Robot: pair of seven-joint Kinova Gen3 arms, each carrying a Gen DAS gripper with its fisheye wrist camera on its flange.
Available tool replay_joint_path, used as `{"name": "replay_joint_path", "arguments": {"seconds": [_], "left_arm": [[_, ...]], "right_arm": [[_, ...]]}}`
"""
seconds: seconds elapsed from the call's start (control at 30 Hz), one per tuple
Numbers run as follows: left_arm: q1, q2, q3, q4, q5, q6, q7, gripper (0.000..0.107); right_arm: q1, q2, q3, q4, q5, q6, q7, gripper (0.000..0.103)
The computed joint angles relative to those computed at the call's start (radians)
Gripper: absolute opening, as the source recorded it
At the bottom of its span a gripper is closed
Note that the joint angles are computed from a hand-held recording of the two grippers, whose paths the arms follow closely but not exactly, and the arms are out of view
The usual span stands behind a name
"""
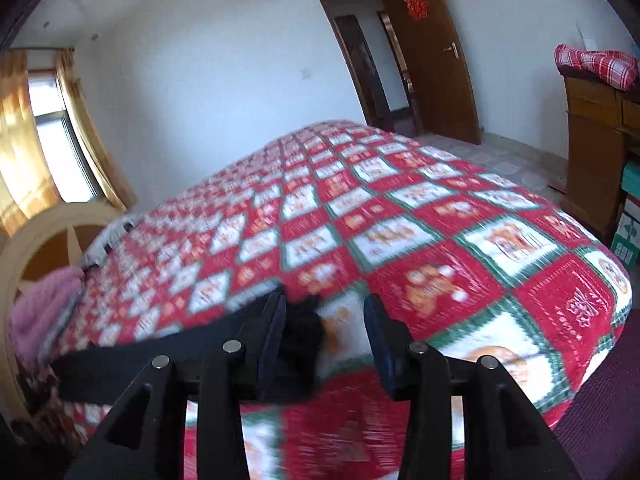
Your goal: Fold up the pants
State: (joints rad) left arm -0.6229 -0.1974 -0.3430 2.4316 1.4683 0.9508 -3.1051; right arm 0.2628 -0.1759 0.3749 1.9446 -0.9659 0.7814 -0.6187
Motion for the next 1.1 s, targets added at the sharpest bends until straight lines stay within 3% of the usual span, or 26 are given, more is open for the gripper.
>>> {"name": "replay_joint_path", "arguments": {"seconds": [0.1, 0.2, 0.33, 0.4, 0.47, 0.53, 0.6, 0.67, 0.8, 1.0, 1.1], "left_arm": [[0.024, -0.037, 0.039, -0.009, 0.098, -0.018, -0.011, 0.064], [0.116, -0.034, 0.058, -0.054, 0.156, -0.057, 0.003, 0.066], [0.143, -0.015, 0.233, -0.148, 0.108, -0.219, 0.126, 0.066], [0.188, 0.001, 0.28, -0.189, 0.038, -0.29, 0.202, 0.066], [0.25, 0.013, 0.255, -0.199, -0.014, -0.31, 0.24, 0.066], [0.281, 0.01, 0.249, -0.201, -0.092, -0.316, 0.292, 0.066], [0.301, -0.006, 0.228, -0.184, -0.161, -0.306, 0.323, 0.066], [0.316, -0.016, 0.198, -0.178, -0.234, -0.273, 0.366, 0.066], [0.341, -0.051, 0.138, -0.159, -0.363, -0.218, 0.426, 0.066], [0.385, -0.139, 0.105, -0.116, -0.47, -0.247, 0.506, 0.066], [0.404, -0.186, 0.089, -0.109, -0.492, -0.28, 0.54, 0.068]], "right_arm": [[-0.117, -0.048, -0.081, -0.02, 0.112, -0.065, -0.1, 0.043], [-0.256, -0.027, -0.174, -0.076, 0.229, -0.077, -0.217, 0.043], [-0.441, 0.071, -0.254, -0.141, 0.363, -0.152, -0.38, 0.043], [-0.534, 0.148, -0.263, -0.176, 0.418, -0.203, -0.461, 0.043], [-0.627, 0.227, -0.227, -0.221, 0.468, -0.211, -0.542, 0.043], [-0.719, 0.303, -0.158, -0.279, 0.512, -0.165, -0.624, 0.043], [-0.76, 0.357, -0.138, -0.325, 0.565, -0.103, -0.705, 0.043], [-0.738, 0.37, -0.192, -0.34, 0.631, -0.04, -0.754, 0.043], [-0.596, 0.31, -0.378, -0.285, 0.67, 0.021, -0.709, 0.043], [-0.432, 0.233, -0.633, -0.222, 0.733, 0.126, -0.621, 0.043], [-0.372, 0.184, -0.718, -0.191, 0.728, 0.099, -0.572, 0.043]]}}
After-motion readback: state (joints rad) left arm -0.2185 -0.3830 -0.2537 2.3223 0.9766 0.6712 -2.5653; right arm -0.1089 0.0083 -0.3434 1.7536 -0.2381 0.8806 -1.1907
